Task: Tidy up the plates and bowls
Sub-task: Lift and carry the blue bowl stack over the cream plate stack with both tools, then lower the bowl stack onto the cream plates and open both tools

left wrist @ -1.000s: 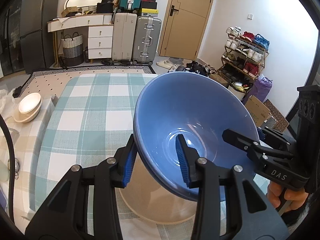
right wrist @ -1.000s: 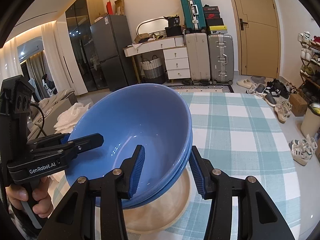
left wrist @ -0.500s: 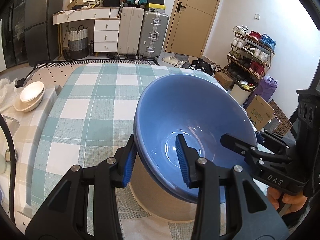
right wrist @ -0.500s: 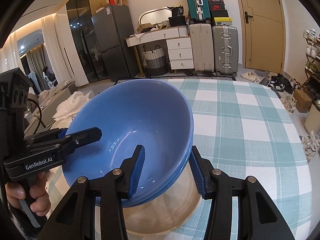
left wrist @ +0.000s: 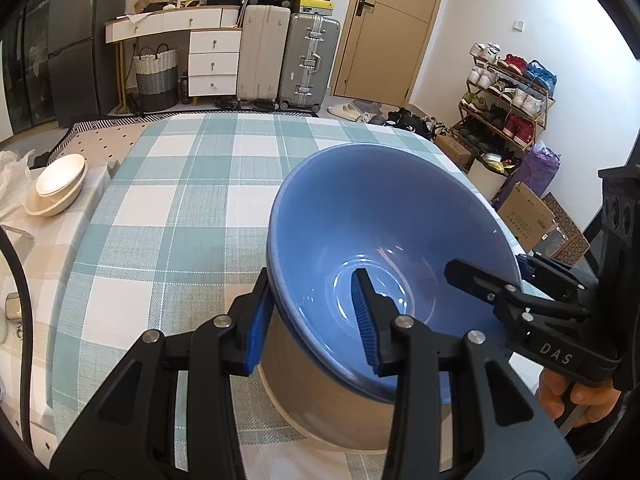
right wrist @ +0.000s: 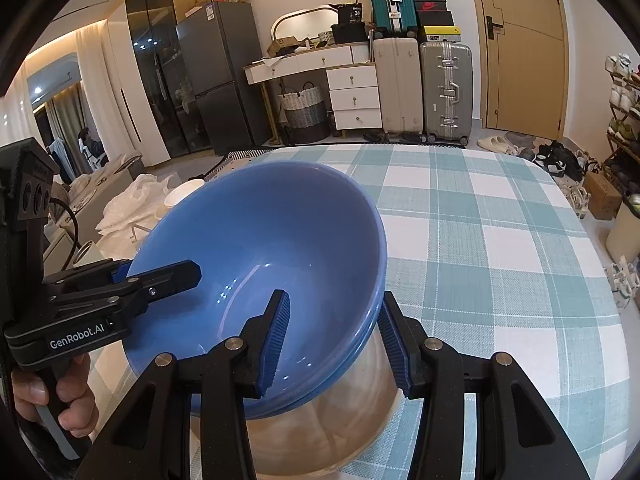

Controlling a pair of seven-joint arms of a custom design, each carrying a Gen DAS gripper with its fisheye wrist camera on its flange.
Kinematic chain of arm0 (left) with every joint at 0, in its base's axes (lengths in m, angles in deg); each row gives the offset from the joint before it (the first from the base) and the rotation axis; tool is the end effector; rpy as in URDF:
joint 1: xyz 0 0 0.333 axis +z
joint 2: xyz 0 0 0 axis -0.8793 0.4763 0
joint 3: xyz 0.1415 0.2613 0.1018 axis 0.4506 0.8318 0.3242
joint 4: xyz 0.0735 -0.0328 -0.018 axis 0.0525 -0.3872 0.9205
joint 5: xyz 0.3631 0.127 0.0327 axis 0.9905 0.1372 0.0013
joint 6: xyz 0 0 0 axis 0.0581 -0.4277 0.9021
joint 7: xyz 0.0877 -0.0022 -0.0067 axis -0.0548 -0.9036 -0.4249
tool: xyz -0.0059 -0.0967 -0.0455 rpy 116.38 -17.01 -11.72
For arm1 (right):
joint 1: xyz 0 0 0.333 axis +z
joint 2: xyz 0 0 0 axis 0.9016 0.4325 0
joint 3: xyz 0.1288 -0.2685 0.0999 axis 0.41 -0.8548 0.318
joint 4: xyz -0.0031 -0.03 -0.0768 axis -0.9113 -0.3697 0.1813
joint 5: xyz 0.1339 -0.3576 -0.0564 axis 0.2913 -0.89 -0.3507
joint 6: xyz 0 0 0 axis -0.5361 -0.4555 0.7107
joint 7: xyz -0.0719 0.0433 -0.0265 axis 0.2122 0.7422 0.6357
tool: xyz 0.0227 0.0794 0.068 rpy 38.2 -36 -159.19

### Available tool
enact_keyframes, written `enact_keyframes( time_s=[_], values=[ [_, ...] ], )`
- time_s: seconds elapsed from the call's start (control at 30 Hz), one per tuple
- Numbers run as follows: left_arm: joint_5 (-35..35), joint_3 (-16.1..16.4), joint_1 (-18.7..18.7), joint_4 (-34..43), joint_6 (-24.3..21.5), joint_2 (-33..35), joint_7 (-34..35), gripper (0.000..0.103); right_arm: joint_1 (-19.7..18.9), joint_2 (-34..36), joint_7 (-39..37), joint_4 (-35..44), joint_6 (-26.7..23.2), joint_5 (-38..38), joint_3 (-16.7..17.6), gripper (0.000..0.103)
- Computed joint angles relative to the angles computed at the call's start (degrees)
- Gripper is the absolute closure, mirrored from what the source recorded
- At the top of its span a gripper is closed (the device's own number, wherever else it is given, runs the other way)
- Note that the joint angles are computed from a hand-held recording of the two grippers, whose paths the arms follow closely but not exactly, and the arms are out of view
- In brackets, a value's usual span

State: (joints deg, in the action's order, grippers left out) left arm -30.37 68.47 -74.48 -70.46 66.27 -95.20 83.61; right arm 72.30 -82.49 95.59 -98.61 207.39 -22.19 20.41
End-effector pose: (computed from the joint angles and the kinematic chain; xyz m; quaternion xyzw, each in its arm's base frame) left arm 0.4379 -0.1751 0.6342 -0.5115 0.7592 -0.3826 0.1248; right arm 0.4449 0.2080 0.4484 -0.6256 0.6584 -0.2482 0.3369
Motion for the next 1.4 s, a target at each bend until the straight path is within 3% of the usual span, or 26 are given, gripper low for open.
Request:
enact_keyframes(
  time_s=[0.73,0.83,0.93,1.03,1.1,1.27,1.3,1.4],
  values=[
    [0.41,-0.65,-0.1,0.18,3.68,2.45,1.0,0.067,1.34,1.57,4.45,2.3,-1.82,-4.85,-1.1,0.056],
    [0.4,-0.57,-0.37,0.12,4.24,2.78,1.34,0.066,1.32,1.77,4.24,2.44,-1.28,-5.12,-1.39,0.054],
    [-0.47,-0.14,-0.99,0.35,3.99,3.13,2.38,0.057,1.07,1.78,5.52,2.47,-1.11,-6.8,-1.24,0.052],
    [0.31,-0.67,-0.78,-0.18,4.99,2.86,2.65,0.043,0.95,1.47,6.65,2.41,-1.18,-8.65,-1.16,0.037],
    [-2.39,0.63,-2.43,-0.81,6.0,2.28,5.58,0.026,0.33,0.99,9.64,2.27,0.01,-11.7,-1.1,0.019],
    [-4.63,1.23,-3.31,-2.5,8.12,0.15,9.24,0.024,-0.61,-1.08,16.27,1.69,1.51,-18.4,-1.34,0.009],
    [-5.0,1.44,-3.59,-2.94,8.59,-0.37,10.06,0.021,-0.78,-1.46,16.99,1.53,2.05,-19.46,-1.51,0.003],
    [-6.89,2.59,-4.73,-4.37,9.73,-2.11,12.81,0.01,-1.27,-2.96,21.34,1.24,2.17,-25.39,-1.35,0.001]
  ],
)
